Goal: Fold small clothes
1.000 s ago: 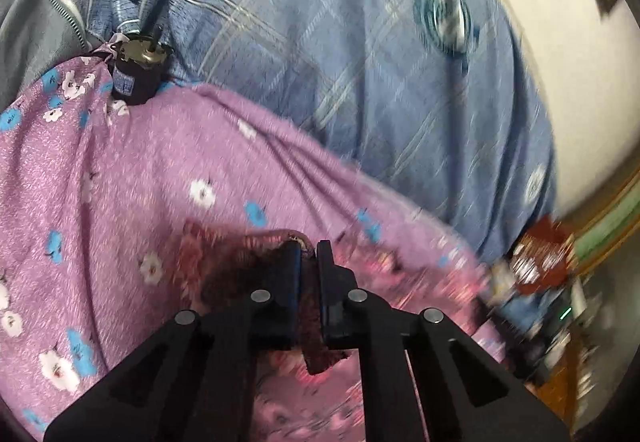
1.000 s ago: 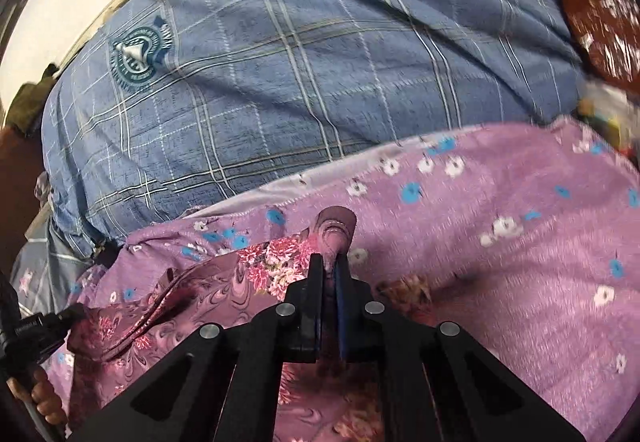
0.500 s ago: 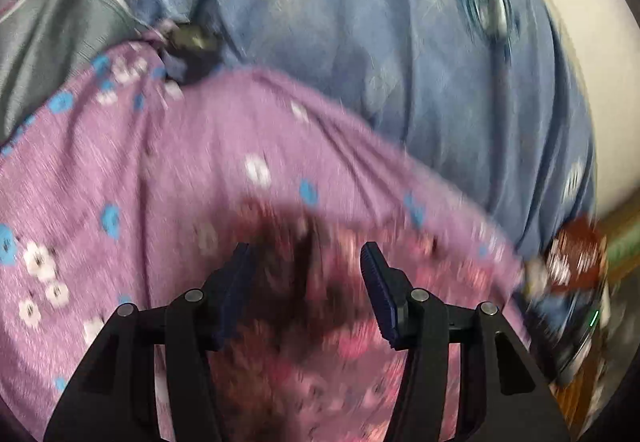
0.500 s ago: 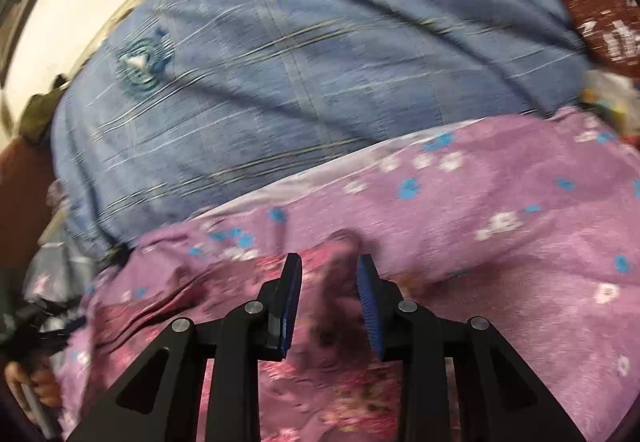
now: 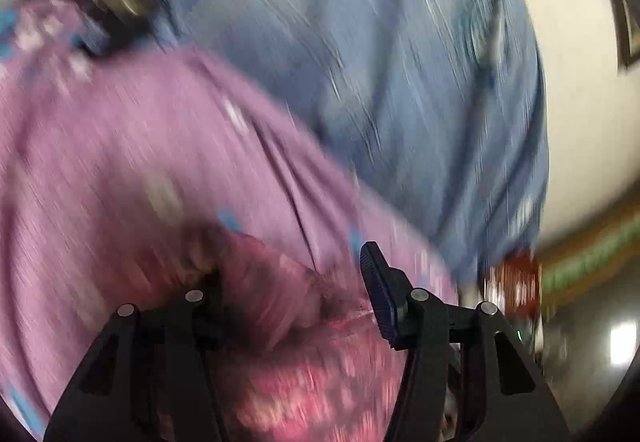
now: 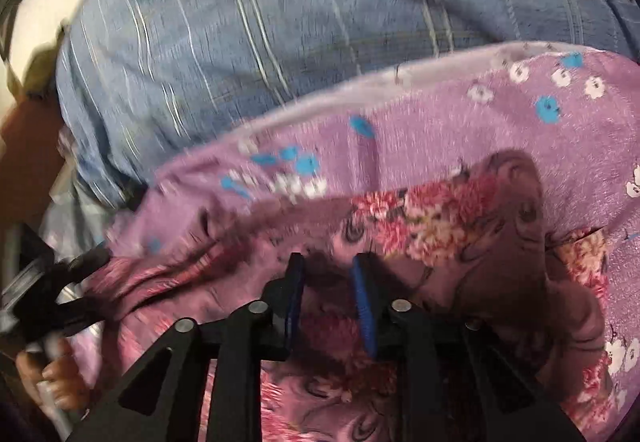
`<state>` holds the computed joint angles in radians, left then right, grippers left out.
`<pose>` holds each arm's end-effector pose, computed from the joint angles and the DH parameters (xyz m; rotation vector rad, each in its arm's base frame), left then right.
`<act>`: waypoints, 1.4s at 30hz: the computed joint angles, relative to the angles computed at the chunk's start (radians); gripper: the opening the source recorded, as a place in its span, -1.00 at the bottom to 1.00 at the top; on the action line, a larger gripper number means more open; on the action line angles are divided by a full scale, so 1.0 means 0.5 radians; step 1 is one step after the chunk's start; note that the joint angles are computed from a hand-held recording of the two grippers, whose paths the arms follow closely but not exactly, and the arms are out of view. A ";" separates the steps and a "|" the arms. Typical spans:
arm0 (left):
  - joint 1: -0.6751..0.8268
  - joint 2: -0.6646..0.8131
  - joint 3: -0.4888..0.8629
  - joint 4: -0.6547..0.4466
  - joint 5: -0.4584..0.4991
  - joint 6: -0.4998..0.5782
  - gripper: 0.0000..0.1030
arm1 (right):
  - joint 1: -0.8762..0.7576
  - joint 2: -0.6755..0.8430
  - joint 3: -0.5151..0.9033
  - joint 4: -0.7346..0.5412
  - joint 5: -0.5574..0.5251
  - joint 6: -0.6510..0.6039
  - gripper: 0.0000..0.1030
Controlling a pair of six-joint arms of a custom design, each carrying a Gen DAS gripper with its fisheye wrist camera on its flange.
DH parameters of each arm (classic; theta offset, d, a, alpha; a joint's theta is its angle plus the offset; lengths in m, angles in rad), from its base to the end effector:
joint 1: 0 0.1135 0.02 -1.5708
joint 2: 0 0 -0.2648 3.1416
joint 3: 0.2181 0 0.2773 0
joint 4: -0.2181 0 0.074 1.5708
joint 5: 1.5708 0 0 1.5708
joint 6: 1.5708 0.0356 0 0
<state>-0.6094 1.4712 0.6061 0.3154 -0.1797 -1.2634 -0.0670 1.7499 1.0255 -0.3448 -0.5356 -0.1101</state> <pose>0.2561 -0.1710 0.1529 -0.8299 2.0936 -0.8945 0.3604 -0.0060 0.1479 -0.2322 2.5246 0.6339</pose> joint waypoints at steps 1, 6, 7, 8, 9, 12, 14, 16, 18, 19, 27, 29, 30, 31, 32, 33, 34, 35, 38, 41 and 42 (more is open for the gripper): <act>0.012 -0.060 -0.044 -0.029 -0.104 -0.054 0.03 | -0.056 -0.058 -0.038 0.057 -0.096 0.030 -0.29; -0.210 -0.414 0.003 -0.582 -0.732 -0.093 0.07 | -0.439 -0.335 -0.178 0.330 -0.313 0.149 0.38; -0.288 -0.433 0.072 -0.717 -0.792 -0.074 0.17 | -0.516 -0.281 -0.116 0.268 -0.353 0.147 0.38; -0.356 -0.397 0.171 -0.874 -0.812 -0.066 0.20 | -0.557 -0.217 -0.051 0.211 -0.363 0.149 0.37; -0.428 -0.330 0.259 -0.979 -0.799 -0.053 0.20 | -0.581 -0.137 0.034 0.136 -0.376 0.143 0.35; -0.533 -0.187 0.263 -0.840 -0.579 -0.006 0.20 | -0.592 0.142 0.282 -0.097 -0.428 0.081 0.15; -0.545 0.021 0.331 -0.726 -0.327 -0.001 0.20 | -0.561 0.279 0.391 -0.224 -0.422 0.053 0.01; -0.575 0.209 0.473 -0.810 -0.291 0.030 0.20 | -0.507 0.367 0.438 -0.310 -0.344 0.064 -0.20; -0.578 0.315 0.614 -0.986 -0.329 0.087 0.20 | -0.467 0.341 0.412 -0.356 -0.360 0.037 -0.20; -0.576 0.327 0.639 -1.017 -0.343 0.099 0.20 | -0.455 0.298 0.390 -0.383 -0.415 -0.014 -0.20; -0.540 0.389 0.717 -1.083 -0.359 0.134 0.20 | -0.567 0.105 0.481 -1.240 -1.296 -1.127 0.11; -0.519 0.445 0.760 -1.089 -0.360 0.185 0.20 | -0.533 0.017 0.332 -0.727 -0.916 -0.627 0.10; -0.525 0.464 0.789 -1.122 -0.372 0.202 0.20 | -0.509 0.036 0.322 -0.627 -0.758 -0.505 0.03; -0.536 0.487 0.821 -1.154 -0.391 0.216 0.20 | -0.489 0.061 0.308 -0.526 -0.590 -0.400 -0.03; -0.542 0.498 0.834 -1.169 -0.406 0.223 0.20 | -0.472 0.090 0.294 -0.434 -0.417 -0.316 -0.21; -0.546 0.505 0.841 -1.178 -0.416 0.227 0.20 | -0.469 0.137 0.298 -0.377 -0.308 -0.265 -0.37; -0.547 0.513 0.845 -1.183 -0.422 0.236 0.20 | -0.464 0.215 0.325 -0.350 -0.241 -0.171 -0.40; -0.547 0.519 0.847 -1.183 -0.424 0.242 0.20 | -0.458 0.287 0.376 -0.367 -0.256 -0.115 -0.40; -0.538 0.513 0.828 -1.162 -0.421 0.247 0.20 | -0.447 0.300 0.384 -0.460 -0.430 -0.229 -0.41; -0.523 0.507 0.812 -1.145 -0.410 0.220 0.20 | -0.290 0.011 0.142 -0.276 -0.229 -0.412 -0.77; -0.524 0.502 0.812 -1.150 -0.414 0.209 0.20 | -0.237 -0.053 0.068 -0.188 -0.103 -0.422 -0.91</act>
